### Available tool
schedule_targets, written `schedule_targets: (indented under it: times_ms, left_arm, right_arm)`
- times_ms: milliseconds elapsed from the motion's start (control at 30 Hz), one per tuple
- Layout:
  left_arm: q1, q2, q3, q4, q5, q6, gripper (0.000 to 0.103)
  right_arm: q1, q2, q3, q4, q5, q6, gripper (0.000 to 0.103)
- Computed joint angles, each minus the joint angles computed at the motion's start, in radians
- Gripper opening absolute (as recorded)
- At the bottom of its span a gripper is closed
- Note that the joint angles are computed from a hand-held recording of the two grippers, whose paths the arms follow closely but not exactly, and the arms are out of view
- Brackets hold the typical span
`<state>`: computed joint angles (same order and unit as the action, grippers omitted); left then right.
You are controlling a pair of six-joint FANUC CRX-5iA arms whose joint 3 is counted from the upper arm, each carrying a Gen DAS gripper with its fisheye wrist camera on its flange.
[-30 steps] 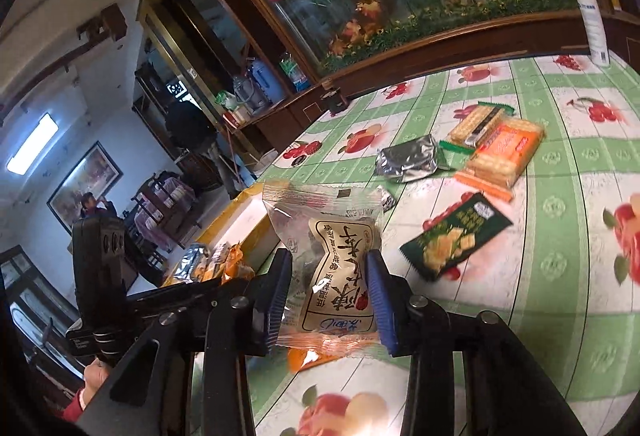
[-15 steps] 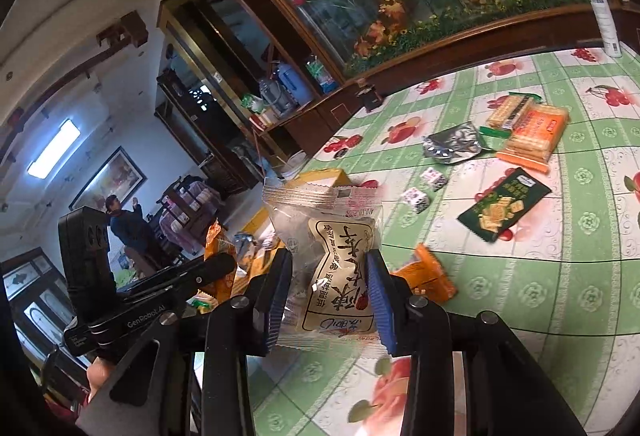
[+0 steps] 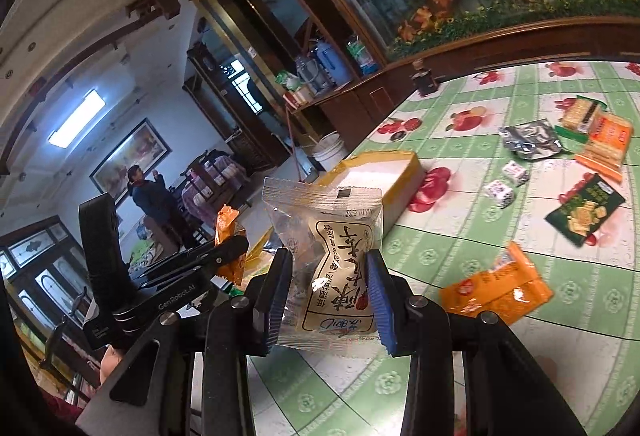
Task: Organize snacks
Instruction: 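Lift and carry the orange packet and clear cake bag over the white tray, then lower both packs into the tray and open both grippers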
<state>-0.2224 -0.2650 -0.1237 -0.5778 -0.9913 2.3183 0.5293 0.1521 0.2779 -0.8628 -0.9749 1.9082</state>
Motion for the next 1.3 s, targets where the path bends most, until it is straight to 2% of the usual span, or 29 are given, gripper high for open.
schedule_targets:
  times_ms: [300,633,900,933,1000,1033,1100,1300]
  left_arm:
    - [0.073,-0.036,-0.049,0.034,0.024,-0.004,0.028]
    - [0.222,-0.053,-0.129,0.212,0.117,-0.121,0.028]
    - [0.256,-0.036,-0.159,0.323,0.171,-0.216,0.028]
    - [0.259,-0.033,-0.161,0.333,0.174,-0.224,0.028]
    - [0.266,-0.032,-0.167,0.349,0.180,-0.237,0.028]
    - [0.269,-0.032,-0.169,0.354,0.182,-0.241,0.028]
    - [0.274,-0.028,-0.171,0.363,0.182,-0.246,0.028]
    - [0.278,-0.017,-0.169,0.384,0.179,-0.262,0.031]
  right_arm:
    - [0.047,0.049,0.052,0.009,-0.014,-0.005,0.038]
    - [0.095,0.175,0.182,0.000,-0.036,-0.028,0.038]
    - [0.138,0.293,0.311,0.054,-0.023,-0.090,0.038]
    - [0.139,0.304,0.322,0.058,-0.023,-0.100,0.037]
    - [0.139,0.319,0.338,0.060,-0.026,-0.116,0.009]
    - [0.139,0.327,0.346,0.062,-0.027,-0.122,0.002]
    - [0.154,0.334,0.352,0.117,-0.019,-0.146,0.002]
    - [0.138,0.327,0.337,0.090,-0.018,-0.145,0.006]
